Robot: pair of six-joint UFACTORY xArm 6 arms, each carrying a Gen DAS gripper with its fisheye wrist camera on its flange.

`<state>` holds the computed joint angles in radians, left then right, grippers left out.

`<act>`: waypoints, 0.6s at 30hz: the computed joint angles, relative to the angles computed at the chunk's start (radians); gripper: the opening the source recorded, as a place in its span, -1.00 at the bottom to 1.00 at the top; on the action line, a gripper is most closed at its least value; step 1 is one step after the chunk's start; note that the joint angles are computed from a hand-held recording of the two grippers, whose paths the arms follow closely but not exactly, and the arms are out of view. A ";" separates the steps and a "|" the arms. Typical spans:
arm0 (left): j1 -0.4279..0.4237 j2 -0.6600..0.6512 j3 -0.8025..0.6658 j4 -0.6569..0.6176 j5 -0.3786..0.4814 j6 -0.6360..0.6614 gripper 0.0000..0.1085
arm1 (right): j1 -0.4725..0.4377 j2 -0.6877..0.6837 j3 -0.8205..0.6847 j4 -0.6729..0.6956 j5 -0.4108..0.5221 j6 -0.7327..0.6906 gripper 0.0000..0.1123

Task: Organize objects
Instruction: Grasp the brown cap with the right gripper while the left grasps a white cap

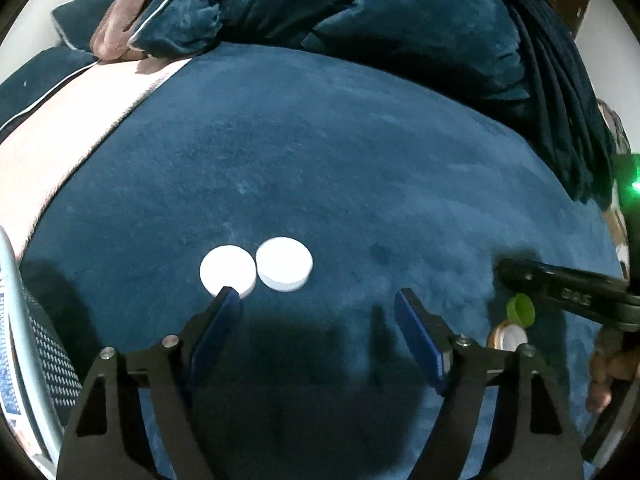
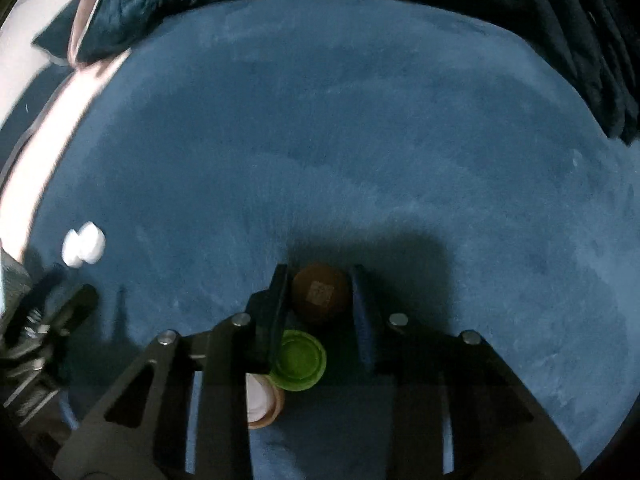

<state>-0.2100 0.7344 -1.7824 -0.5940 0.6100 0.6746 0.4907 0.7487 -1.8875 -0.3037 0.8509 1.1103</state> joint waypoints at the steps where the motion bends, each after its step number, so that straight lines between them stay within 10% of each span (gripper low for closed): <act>1: 0.000 0.011 -0.012 0.006 -0.001 -0.011 0.41 | 0.000 -0.005 0.006 0.001 -0.007 0.000 -0.46; 7: -0.002 0.120 -0.166 0.082 0.051 -0.009 -0.42 | 0.009 -0.025 0.025 -0.003 -0.038 0.014 -0.45; 18: 0.046 -0.074 0.047 -0.214 0.089 0.284 -0.41 | 0.029 -0.079 0.075 -0.015 -0.109 0.057 -0.45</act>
